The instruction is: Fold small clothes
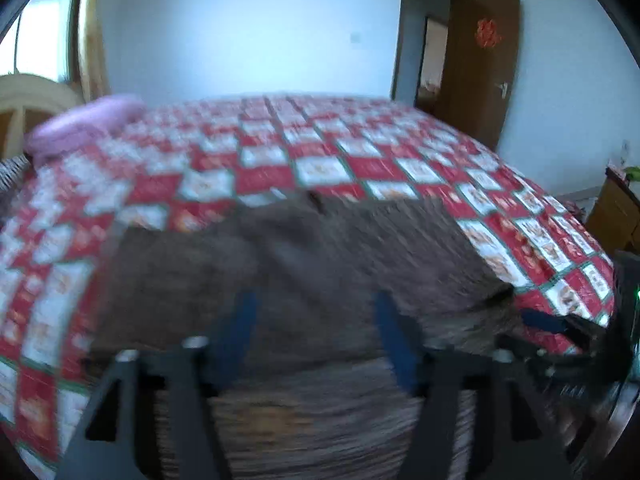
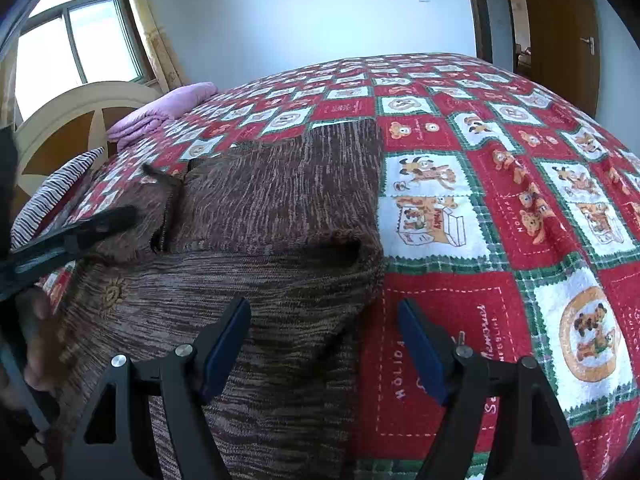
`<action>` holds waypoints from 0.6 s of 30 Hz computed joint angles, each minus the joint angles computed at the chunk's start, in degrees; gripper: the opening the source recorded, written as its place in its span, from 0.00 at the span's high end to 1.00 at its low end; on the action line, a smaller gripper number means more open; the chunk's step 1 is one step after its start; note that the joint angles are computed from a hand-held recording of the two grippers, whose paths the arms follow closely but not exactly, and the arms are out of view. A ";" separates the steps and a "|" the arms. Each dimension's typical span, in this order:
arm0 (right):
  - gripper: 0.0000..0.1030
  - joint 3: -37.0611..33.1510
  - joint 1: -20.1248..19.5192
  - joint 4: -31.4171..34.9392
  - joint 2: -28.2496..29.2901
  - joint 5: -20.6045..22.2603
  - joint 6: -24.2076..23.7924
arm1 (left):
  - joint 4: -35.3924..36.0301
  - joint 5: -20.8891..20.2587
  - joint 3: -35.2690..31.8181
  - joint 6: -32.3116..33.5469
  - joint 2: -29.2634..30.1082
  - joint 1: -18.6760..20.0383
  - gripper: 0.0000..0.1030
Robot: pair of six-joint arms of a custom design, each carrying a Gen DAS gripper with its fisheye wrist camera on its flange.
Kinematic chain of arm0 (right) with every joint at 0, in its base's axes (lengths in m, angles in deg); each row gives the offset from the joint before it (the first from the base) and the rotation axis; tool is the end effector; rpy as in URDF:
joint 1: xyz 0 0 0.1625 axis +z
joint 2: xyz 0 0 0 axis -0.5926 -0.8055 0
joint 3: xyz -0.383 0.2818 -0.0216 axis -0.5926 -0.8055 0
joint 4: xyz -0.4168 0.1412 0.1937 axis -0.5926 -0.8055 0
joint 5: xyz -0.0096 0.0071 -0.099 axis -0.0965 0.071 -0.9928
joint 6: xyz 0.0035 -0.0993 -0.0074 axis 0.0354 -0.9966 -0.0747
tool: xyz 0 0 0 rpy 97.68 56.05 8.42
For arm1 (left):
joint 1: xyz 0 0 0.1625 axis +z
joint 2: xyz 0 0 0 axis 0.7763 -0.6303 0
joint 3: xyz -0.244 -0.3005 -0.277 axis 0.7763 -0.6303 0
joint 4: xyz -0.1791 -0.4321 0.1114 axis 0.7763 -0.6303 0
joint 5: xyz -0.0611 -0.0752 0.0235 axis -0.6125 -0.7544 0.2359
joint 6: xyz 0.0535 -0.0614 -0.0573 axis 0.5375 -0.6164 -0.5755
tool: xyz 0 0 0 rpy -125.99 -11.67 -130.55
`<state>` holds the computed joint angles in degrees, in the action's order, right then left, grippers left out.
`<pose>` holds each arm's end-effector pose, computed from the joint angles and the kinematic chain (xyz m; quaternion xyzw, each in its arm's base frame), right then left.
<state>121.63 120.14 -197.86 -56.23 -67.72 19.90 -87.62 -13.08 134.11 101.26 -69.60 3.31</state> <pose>0.0214 -0.7773 0.2584 0.1354 -0.8913 0.3505 0.2539 -0.3146 -0.7756 0.0711 0.2730 0.8541 -0.3532 0.2667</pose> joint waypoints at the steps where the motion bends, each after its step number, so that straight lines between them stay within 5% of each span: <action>1: 0.26 0.01 0.10 -0.22 0.11 -0.28 -0.28 | -3.75 1.96 0.56 2.98 -0.19 0.05 0.25; 3: 0.26 -0.03 0.26 -0.51 0.33 -0.63 -0.74 | -12.02 9.59 -0.27 12.92 0.55 0.84 0.25; 6: 0.26 0.37 0.37 -1.14 0.07 0.09 -1.55 | -14.52 18.83 -4.81 17.68 2.43 3.51 0.24; 10: 0.26 -0.12 1.80 1.25 -0.51 1.98 -1.25 | -2.40 21.63 -5.13 5.61 0.24 6.60 0.24; 14: 0.26 -5.31 4.43 11.42 1.34 4.45 0.65 | 4.90 22.23 -4.42 -0.47 -0.14 7.57 0.24; 18: 0.26 -14.12 6.97 18.33 7.28 2.10 0.56 | 5.46 24.32 -3.80 -3.72 -0.12 7.52 0.11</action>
<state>107.51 127.11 -179.53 -48.95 -65.62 20.46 -82.16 11.24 130.31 97.54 -69.72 10.82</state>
